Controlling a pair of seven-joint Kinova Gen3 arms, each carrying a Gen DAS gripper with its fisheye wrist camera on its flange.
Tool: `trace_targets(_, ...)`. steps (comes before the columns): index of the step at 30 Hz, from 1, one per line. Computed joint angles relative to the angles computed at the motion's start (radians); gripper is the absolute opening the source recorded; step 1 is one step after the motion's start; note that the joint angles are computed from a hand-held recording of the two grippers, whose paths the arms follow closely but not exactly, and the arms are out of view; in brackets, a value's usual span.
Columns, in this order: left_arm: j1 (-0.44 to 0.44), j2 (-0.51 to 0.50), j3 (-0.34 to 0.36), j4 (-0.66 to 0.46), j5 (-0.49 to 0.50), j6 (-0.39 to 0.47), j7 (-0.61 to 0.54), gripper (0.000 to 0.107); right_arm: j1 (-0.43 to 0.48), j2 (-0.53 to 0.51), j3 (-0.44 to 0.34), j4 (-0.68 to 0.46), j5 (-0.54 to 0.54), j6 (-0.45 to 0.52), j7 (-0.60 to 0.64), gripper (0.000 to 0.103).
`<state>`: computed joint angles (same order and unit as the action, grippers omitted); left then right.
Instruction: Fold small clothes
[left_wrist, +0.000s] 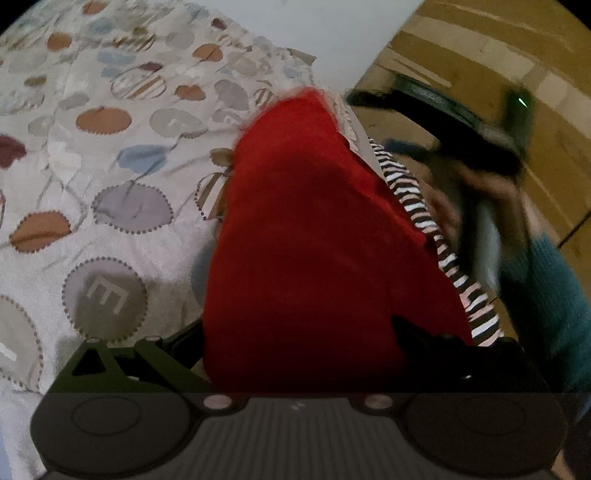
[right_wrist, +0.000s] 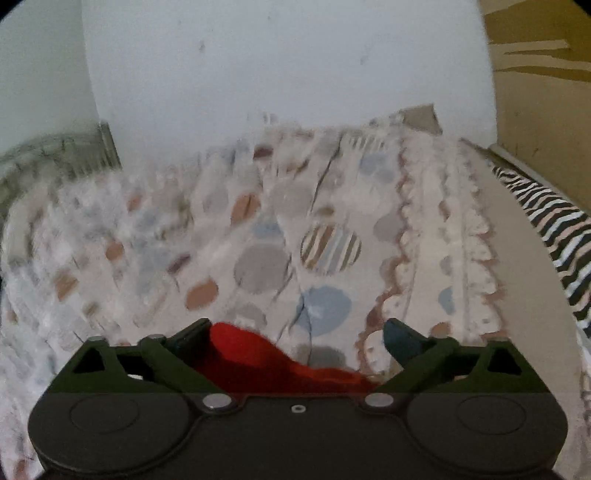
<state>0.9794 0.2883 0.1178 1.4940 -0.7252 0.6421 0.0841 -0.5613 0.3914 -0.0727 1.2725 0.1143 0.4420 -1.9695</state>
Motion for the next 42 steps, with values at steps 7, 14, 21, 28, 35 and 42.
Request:
trace_targets(7,-0.025,-0.003,0.01,-0.005,0.051,-0.011,-0.046,0.103,0.253,-0.162,-0.187,0.243,-0.257,-0.053,0.254,0.102)
trace_targets(14,0.056,0.061,0.001,-0.132,-0.017,0.176,-0.099,0.103,0.102,-0.191,-0.04,0.421,-0.194,-0.154,0.055,0.092)
trace_targets(21,0.179,0.064,-0.075,-0.169,-0.204,0.296,0.019,0.102,0.239,-0.208,-0.199,0.529,-0.225,-0.319,0.071,0.077)
trace_targets(28,0.136,0.119,-0.004,-0.247,-0.219,0.327,-0.082,0.102,0.412,-0.174,-0.372,0.522,-0.428,-0.327,0.221,0.076)
trace_targets(35,0.196,0.188,-0.04,-0.334,-0.19,0.434,-0.239,0.103,0.357,-0.177,-0.316,0.527,-0.422,-0.332,0.214,0.077)
trace_targets(42,0.216,0.192,-0.064,-0.336,-0.186,0.434,-0.232,0.103,0.322,-0.179,-0.285,0.545,-0.398,-0.366,0.185,0.077)
